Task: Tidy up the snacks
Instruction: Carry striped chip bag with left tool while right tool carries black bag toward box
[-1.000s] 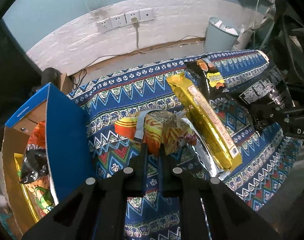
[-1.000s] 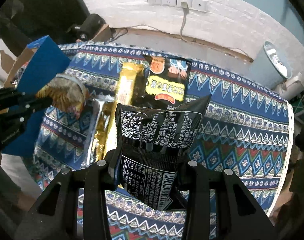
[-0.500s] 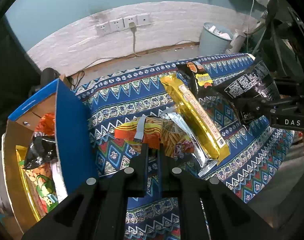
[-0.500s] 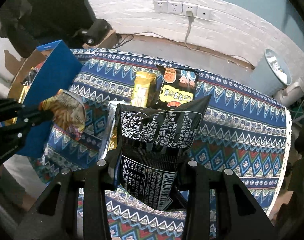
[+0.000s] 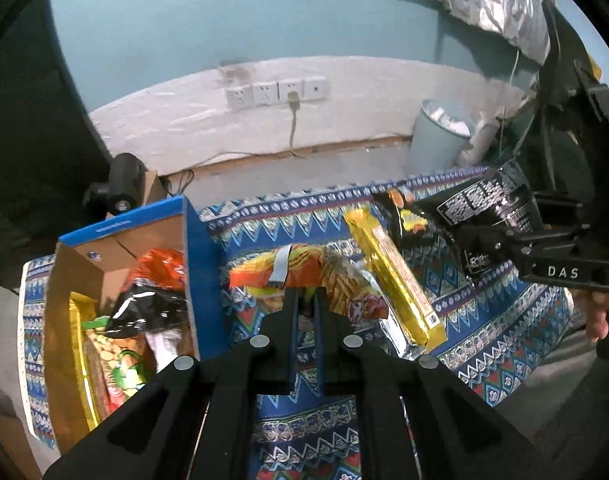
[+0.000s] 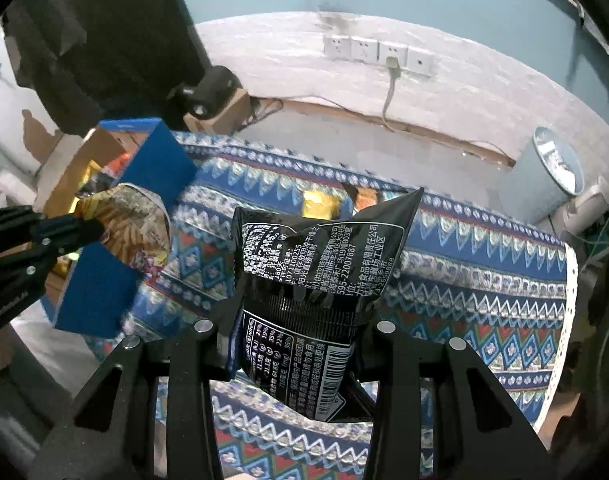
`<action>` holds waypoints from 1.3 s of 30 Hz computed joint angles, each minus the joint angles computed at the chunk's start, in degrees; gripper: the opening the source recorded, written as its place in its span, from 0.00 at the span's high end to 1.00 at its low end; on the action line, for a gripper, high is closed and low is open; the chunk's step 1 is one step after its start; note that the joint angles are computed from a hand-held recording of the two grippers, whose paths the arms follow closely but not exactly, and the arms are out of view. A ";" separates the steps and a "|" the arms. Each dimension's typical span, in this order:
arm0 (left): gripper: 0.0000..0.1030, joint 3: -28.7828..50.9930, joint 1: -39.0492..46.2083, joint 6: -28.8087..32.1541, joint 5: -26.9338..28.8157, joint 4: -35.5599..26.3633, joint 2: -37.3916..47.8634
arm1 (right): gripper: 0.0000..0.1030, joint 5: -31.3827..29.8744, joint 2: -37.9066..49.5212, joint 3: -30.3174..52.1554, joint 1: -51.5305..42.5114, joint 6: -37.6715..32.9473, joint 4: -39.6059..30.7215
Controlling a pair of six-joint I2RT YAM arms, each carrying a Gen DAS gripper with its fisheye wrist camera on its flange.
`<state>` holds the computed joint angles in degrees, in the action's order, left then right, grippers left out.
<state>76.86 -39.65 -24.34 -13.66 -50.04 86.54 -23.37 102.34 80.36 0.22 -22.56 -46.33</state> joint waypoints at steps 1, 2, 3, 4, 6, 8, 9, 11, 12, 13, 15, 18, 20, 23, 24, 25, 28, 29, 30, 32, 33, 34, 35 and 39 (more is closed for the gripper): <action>0.96 -0.23 0.39 -0.03 -0.21 -0.19 -1.07 | 0.62 -0.17 -0.30 0.24 0.36 0.13 -0.22; 0.96 -0.39 0.74 0.02 -0.25 -0.29 -1.79 | 0.62 -0.36 -0.66 0.53 0.91 0.41 -0.46; 0.96 -0.67 1.13 -0.03 -0.26 -0.37 -2.70 | 0.62 -0.52 -1.09 0.80 1.62 0.77 -0.61; 0.96 -0.90 1.52 -0.13 -0.09 -0.46 -3.45 | 0.62 -0.60 -1.57 0.96 2.38 1.19 -0.57; 0.96 -1.88 2.57 -0.35 0.48 -0.29 -4.99 | 0.62 -0.87 -2.08 1.36 3.56 1.68 -0.81; 0.96 -3.20 3.60 -0.50 1.83 0.18 -5.93 | 0.62 -0.60 -2.40 1.63 4.98 2.50 -0.80; 0.96 -4.05 3.96 -0.60 2.48 0.57 -6.24 | 0.62 -0.51 -2.42 1.85 5.85 2.88 -0.86; 0.96 -5.76 4.61 -0.75 4.39 1.25 -6.31 | 0.62 -0.21 -2.43 1.72 6.94 3.25 -0.60; 0.96 -6.60 4.95 -1.03 5.37 1.53 -6.34 | 0.62 0.16 -2.14 1.85 7.61 3.47 -0.57; 0.95 -7.40 5.26 -1.47 6.11 1.80 -6.37 | 0.62 0.24 -2.13 1.79 7.83 3.58 -0.53; 0.90 -8.16 5.91 -2.94 7.66 1.83 -5.42 | 0.62 0.67 -1.60 2.04 8.29 3.99 -0.47; 0.68 -8.83 6.54 -4.70 9.33 2.91 -4.19 | 0.62 0.98 -1.25 2.16 8.25 4.33 -0.39; 0.44 -8.83 6.48 -6.86 8.87 4.24 -3.24 | 0.62 1.09 -1.25 2.07 8.12 4.58 -0.22; 0.29 -7.89 5.75 -9.40 7.58 5.67 -1.05 | 0.62 1.13 -0.89 2.03 7.26 4.65 -0.01; 0.29 -7.43 5.61 -9.89 7.44 5.92 -0.25 | 0.62 1.10 -0.77 1.98 6.88 4.60 0.01; 0.26 -6.89 5.26 -10.71 7.31 6.46 1.10 | 0.62 1.02 -0.61 1.96 6.38 4.50 -0.03; 0.20 -5.41 4.68 -13.03 7.64 7.16 4.91 | 0.62 0.76 0.01 2.09 4.86 4.11 -0.07; 0.20 -5.03 4.61 -13.95 8.34 7.69 6.35 | 0.62 0.60 0.22 2.12 4.24 3.85 -0.09; 0.20 -4.69 4.67 -14.67 9.32 8.17 7.74 | 0.62 0.50 0.45 2.09 3.55 3.64 -0.06; 0.20 -3.61 4.66 -16.18 10.80 8.65 10.71 | 0.62 0.14 1.16 2.33 2.13 3.22 -0.18; 0.20 -2.87 4.61 -16.85 11.04 8.60 12.21 | 0.62 -0.11 1.50 2.45 1.56 3.01 -0.23; 0.20 -2.09 4.53 -17.55 10.97 8.47 13.81 | 0.62 -0.26 1.77 2.56 1.04 2.86 -0.31; 0.20 -1.37 4.48 -18.13 10.73 8.34 15.35 | 0.62 -0.50 2.16 2.64 0.24 2.66 -0.35; 0.20 1.58 4.74 -19.56 10.69 8.19 21.02 | 0.62 -1.18 3.71 3.30 -1.79 2.01 -0.48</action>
